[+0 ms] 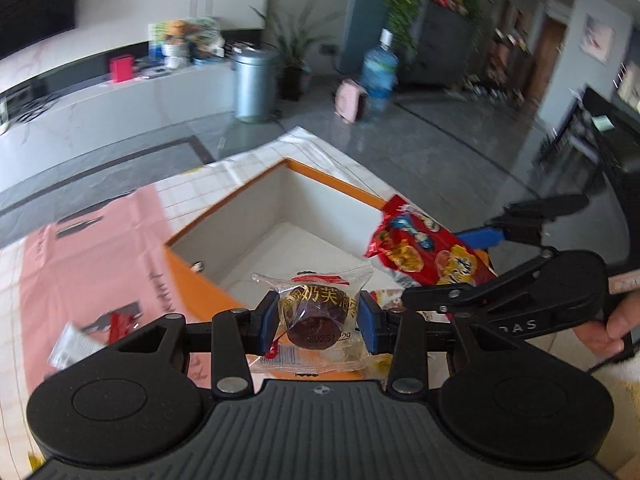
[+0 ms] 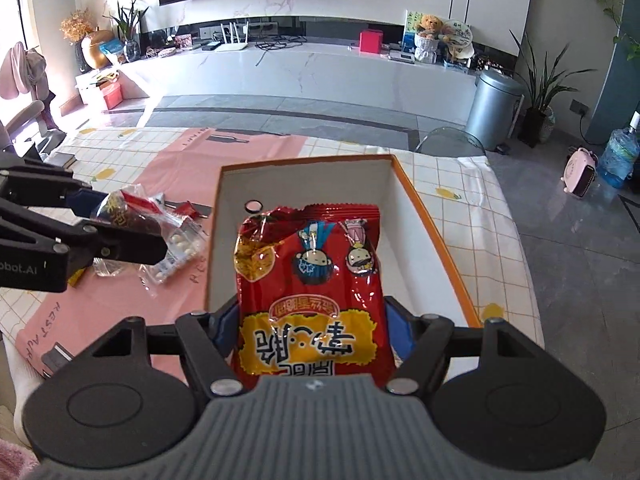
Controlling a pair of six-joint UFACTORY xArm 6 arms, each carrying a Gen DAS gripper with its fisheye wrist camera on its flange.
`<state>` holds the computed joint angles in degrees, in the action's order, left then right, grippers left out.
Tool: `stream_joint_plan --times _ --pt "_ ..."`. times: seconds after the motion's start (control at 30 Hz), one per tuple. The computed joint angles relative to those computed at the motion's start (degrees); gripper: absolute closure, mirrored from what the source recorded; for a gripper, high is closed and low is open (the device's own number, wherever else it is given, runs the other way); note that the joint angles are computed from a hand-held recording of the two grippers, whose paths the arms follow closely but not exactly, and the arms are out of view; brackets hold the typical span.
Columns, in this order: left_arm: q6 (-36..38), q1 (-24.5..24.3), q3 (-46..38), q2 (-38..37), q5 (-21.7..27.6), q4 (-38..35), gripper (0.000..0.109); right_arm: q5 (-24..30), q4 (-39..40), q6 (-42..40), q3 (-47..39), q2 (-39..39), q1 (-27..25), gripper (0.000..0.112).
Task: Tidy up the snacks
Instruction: 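Carry the cake and red snack bag over the orange box, then open both tools to drop the cake and red bag into the box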
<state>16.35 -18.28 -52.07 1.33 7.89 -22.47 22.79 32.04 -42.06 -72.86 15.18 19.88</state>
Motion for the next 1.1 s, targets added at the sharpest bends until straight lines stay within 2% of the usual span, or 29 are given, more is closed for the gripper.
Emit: stream_joint_plan --times 0.17,0.3,0.4,0.47,0.6,0.77,0.9,1.1 --pt "1.31 0.64 -11.34 9.91 8.84 8.99 0.063 5.45 -6.08 2.83 -8.47 7.59 -1.94 0.043" --pt "3.57 1.21 -18.38 15.80 15.43 15.04 0.063 8.85 -10.39 2.87 -14.78 13.25 -2.01 0.043" --pt "2.35 1.36 -23.45 19.94 20.63 21.93 0.063 10.55 -15.25 5.30 -19.70 17.61 -1.44 0.043" --pt "3.50 1.62 -27.58 22.93 25.74 23.97 0.063 13.15 -16.51 6.45 -23.77 20.61 -1.33 0.043" --pt "5.54 1.83 -33.25 27.13 32.17 25.81 0.063 19.59 -16.55 6.72 -31.86 26.08 -1.05 0.043" --pt "8.13 2.43 -36.57 29.85 35.16 24.88 0.062 28.09 -18.13 9.46 -41.71 32.42 -0.94 0.043" --pt "9.46 2.33 -37.21 30.61 36.18 26.08 0.062 32.44 -17.10 10.94 -46.40 35.14 -1.41 0.042" --pt "8.97 2.25 -35.99 30.00 34.35 25.58 0.055 35.77 -17.68 13.61 -49.91 36.85 -2.02 0.040"
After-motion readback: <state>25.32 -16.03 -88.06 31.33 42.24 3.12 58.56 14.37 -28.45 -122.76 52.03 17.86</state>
